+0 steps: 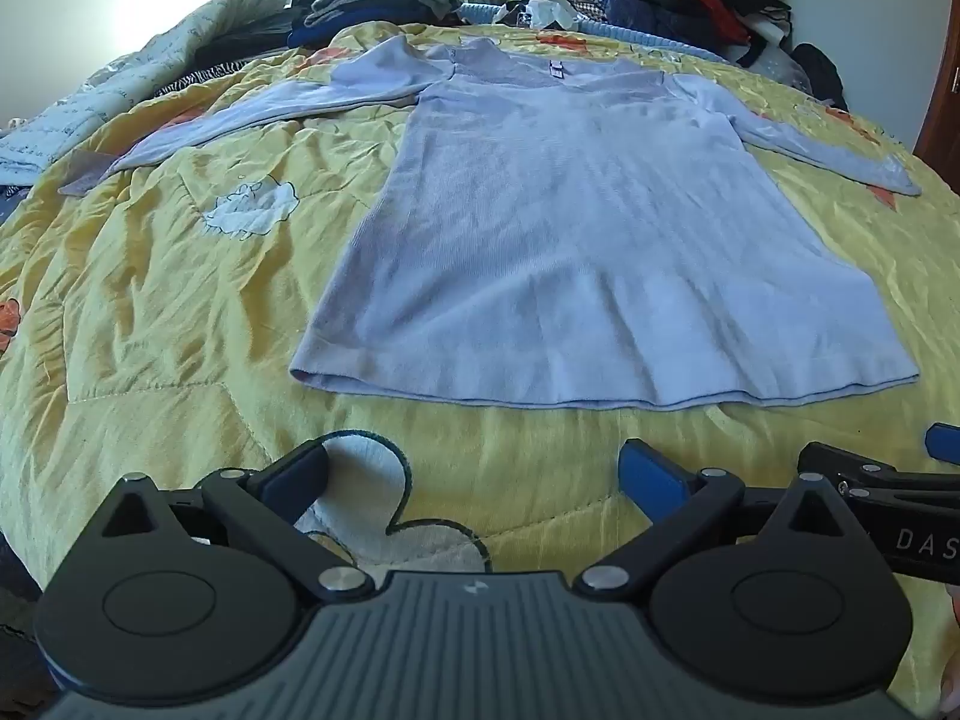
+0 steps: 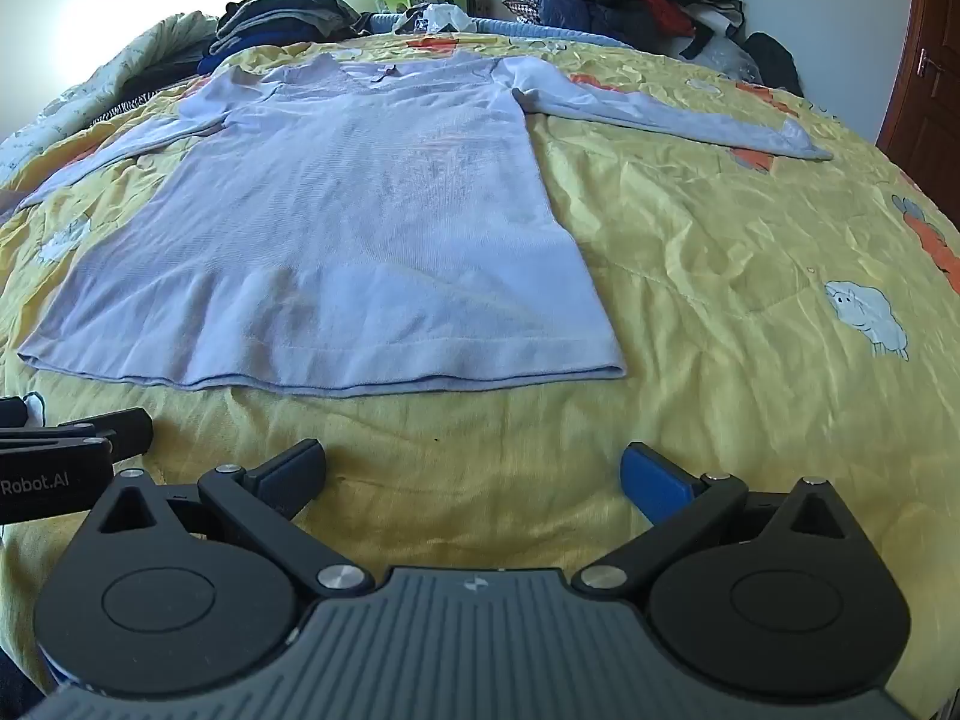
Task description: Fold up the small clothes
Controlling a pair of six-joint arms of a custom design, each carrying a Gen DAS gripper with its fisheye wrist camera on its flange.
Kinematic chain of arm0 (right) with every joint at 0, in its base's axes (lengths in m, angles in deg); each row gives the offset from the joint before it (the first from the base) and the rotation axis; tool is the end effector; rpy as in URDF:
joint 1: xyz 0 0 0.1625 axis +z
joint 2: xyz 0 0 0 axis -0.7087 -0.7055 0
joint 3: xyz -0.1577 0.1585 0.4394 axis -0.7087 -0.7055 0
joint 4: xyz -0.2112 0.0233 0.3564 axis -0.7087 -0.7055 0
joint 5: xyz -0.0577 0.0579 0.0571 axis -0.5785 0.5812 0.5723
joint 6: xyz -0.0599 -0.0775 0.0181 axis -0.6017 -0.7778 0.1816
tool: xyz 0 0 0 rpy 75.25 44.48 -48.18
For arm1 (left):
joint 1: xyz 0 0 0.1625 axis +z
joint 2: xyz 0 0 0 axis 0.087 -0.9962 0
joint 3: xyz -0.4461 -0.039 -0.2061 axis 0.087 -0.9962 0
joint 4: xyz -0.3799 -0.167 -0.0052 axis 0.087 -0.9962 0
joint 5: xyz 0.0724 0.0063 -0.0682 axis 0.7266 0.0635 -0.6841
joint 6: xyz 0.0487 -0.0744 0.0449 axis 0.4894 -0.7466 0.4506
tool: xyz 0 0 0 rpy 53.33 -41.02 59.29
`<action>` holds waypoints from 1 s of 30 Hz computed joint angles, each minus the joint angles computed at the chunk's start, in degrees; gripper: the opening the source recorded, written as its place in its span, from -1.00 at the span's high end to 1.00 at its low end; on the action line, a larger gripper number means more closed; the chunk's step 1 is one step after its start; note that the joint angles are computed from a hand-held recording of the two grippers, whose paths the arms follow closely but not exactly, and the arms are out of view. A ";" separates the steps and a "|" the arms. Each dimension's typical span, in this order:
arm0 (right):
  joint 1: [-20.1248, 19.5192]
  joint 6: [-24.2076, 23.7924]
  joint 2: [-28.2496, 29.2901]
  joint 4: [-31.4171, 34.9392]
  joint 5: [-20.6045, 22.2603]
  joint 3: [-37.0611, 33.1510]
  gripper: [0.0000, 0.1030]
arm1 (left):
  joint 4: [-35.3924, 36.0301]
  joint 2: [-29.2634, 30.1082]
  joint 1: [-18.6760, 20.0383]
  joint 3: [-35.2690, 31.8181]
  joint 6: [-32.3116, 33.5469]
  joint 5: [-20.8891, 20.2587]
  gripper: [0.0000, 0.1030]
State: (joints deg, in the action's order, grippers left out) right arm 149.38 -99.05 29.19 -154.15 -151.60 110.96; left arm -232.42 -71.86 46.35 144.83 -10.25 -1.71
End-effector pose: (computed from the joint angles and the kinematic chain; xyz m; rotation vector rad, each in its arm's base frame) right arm 0.2105 -0.5921 0.0894 0.1843 -2.1424 0.9181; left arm -0.1871 -0.5699 0.1260 0.5075 2.2828 -0.8217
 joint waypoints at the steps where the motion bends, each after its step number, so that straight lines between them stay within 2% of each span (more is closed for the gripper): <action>1: 0.02 -0.15 0.04 -0.15 -0.02 -0.02 -0.98 | 0.82 -0.16 0.00 -0.08 -0.51 0.01 -1.00; 30: 0.06 0.21 0.12 0.35 -0.10 -0.16 -0.98 | 3.42 -0.68 -0.24 -0.20 -2.22 0.54 -1.00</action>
State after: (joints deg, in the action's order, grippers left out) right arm 149.44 -98.84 29.30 -153.80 -151.70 110.79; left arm -229.00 -72.54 46.11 144.63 -12.47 -1.17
